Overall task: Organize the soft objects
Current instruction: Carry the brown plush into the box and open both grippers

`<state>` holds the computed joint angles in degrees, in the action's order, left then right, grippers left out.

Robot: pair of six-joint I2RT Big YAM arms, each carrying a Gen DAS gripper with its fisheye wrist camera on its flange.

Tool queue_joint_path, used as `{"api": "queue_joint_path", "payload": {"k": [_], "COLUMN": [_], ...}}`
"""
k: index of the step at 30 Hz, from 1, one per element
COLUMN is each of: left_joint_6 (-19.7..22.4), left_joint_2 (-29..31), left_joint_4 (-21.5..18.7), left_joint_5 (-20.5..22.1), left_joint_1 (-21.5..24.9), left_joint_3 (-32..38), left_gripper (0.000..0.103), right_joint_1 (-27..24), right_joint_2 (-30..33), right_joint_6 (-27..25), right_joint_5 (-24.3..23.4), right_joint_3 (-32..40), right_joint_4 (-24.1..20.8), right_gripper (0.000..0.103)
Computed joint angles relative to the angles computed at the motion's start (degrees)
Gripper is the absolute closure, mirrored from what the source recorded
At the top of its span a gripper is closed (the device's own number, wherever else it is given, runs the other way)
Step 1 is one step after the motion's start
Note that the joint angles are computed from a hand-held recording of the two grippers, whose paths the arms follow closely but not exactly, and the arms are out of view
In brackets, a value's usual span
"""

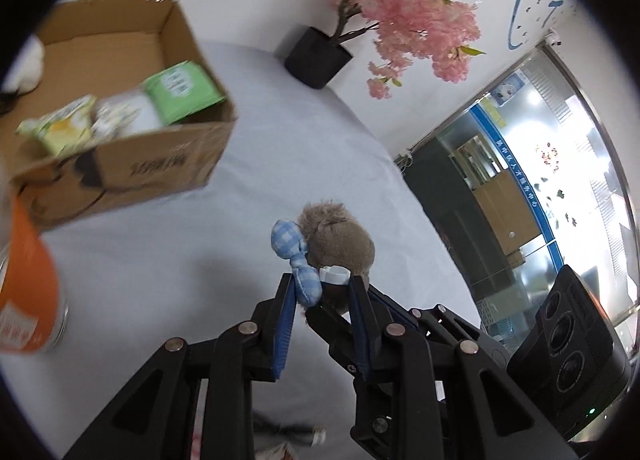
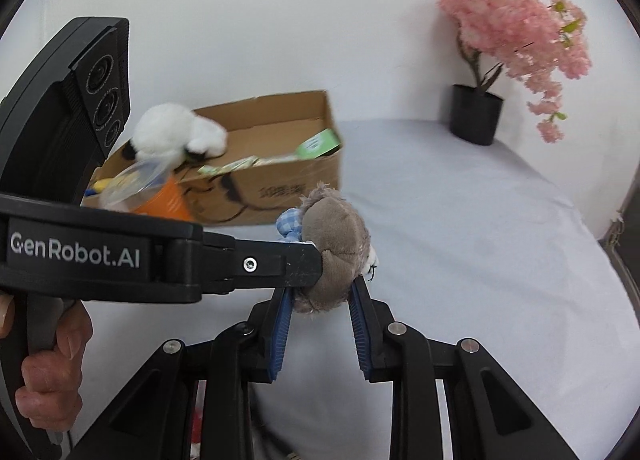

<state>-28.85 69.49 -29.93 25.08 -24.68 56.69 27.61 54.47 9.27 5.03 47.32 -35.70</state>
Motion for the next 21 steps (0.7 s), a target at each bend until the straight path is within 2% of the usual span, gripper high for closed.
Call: {"api": "queue_joint_path", "payload": {"k": [7,11,13,17,20,21], "left_joint_6": [-1.77,-3.32,-3.89,-5.04,-5.68,-5.87], "left_joint_2": [3.10,3.43,3.41,4.15,6.16,6.89], "left_joint_4": [5.57,7.52,7.93,5.41,1.64,-0.20], "left_joint_5": [-1.70,-3.21,-4.75,-7.28,-8.45,-8.98], "left_joint_1": [1.19,3.91,5.43,8.22,10.06,10.58], "left_joint_3": [4.07,5.58,6.32,9.19,12.16,13.10], "left_gripper": [0.078,0.078,0.078,0.078,0.078,0.078], "right_joint_1": [-4.99,-4.47,-4.02,-4.64,-4.69,-4.91], "right_joint_2": [3.18,7.67,10.69,16.75,20.84,22.75], "right_joint_6": [-8.18,-13.31,-14.20,-13.04,-12.13,-11.42], "right_joint_5": [0.51,0.94,-0.23,-7.27,-10.81,-12.87], "right_joint_3": [2.51,5.51,7.74,12.69,16.21,18.04], "right_joint_4": [7.86,13.93,16.39,19.77,20.05,18.85], "right_gripper": [0.077,0.077,0.077,0.077,0.076,0.076]}}
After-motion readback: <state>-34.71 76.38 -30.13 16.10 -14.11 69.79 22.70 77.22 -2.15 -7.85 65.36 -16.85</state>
